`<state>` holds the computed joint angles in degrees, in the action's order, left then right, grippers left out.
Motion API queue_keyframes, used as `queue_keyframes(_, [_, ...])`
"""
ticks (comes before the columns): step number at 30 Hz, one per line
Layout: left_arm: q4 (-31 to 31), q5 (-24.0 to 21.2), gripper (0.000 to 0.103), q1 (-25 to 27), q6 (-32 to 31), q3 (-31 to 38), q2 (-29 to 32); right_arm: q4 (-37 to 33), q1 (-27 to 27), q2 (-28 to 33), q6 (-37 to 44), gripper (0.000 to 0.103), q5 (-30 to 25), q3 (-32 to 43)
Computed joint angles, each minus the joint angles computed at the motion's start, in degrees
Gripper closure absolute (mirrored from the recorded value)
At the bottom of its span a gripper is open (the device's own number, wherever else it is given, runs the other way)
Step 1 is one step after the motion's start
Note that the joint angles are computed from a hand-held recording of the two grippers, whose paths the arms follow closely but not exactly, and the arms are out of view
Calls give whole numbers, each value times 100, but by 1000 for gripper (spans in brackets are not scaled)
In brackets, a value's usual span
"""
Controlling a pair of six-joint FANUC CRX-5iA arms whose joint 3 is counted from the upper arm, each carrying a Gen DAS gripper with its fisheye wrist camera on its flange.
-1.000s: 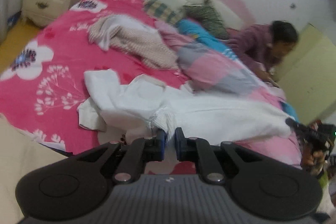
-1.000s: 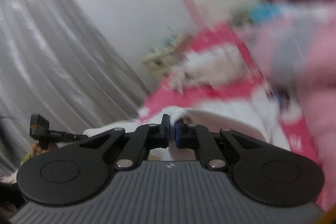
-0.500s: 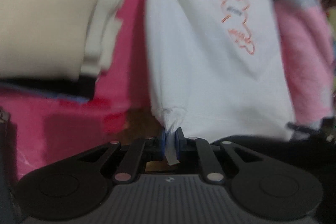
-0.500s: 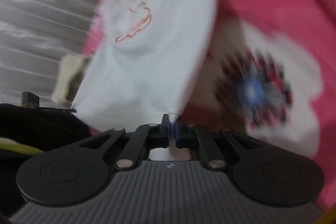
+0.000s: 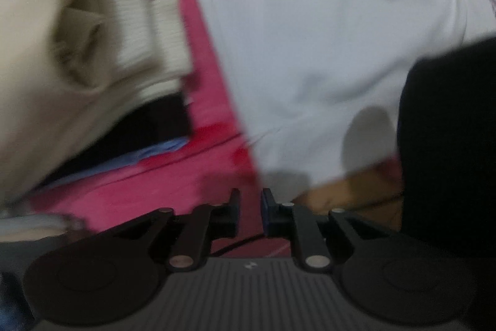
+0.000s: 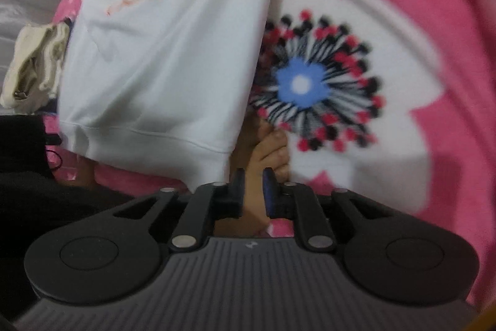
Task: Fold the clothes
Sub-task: 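Open both grippers and move them back over the sweatshirt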
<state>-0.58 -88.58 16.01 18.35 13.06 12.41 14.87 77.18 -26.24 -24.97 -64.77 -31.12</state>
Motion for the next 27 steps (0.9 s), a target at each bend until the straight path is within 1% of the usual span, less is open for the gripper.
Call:
queue_keyframes(1, [3,-70,88,59,-22,96,15,137,114,-40,-107,80,-270,73])
queue_keyframes(2, [41,-199,87,118,13,240,66,277,203,-44,-175,80,-556,162])
queue_keyframes(5, [544,-659,84,268,390,678,296,889,394,-120,-351,80,-1099,133])
queue_keyframes(7, [1066,-818,80,268,728,741,353,1371,310,-86,-170,79,-1176,41])
queue_keyframes(9, [1566,-686,80,102,1060,693,383,1812,-140,129,357,79,-901,60])
queue_keyframes(10, [1735,-496,80,5,1188,672,395,2003,-432,225,688,79,-674,75])
queue_keyframes(12, [1996,26,76,-225,1411,576,373,2268,-1174,556,1622,79,2,260])
queue_keyframes(13, [2088,425,71,-347,1529,423,334,2342,-1501,781,2080,79,321,431])
queue_keyframes(14, [2158,881,69,-474,1667,232,298,2373,-1815,1040,2588,79,615,662])
queue_keyframes(16, [2241,1836,69,-738,1961,-142,248,2375,-2445,1701,3795,79,1187,1290])
queue_keyframes(17, [2190,2375,69,-868,2150,-344,205,2290,-2668,2037,4403,77,1369,1655])
queue_keyframes(18, [2130,2864,68,-985,2302,-500,179,2166,-2860,2388,5056,73,1498,2073])
queue_keyframes(20, [2097,3518,68,-1137,2596,-687,229,1937,-3158,3112,6261,70,1796,2883])
queue_keyframes(21, [2114,3691,68,-1181,2726,-723,288,1810,-3243,3418,6796,68,1953,3214])
queue_keyframes(23, [2306,3863,68,-1163,2795,-861,369,1467,-3381,4060,7904,67,2178,3967])
queue_keyframes(25, [2531,4130,68,-1163,2707,-1093,400,943,-3465,4736,8942,66,2362,4763])
queue_keyframes(27, [2814,4325,68,-1144,2491,-1305,412,501,-3494,5342,9662,66,2371,5473])
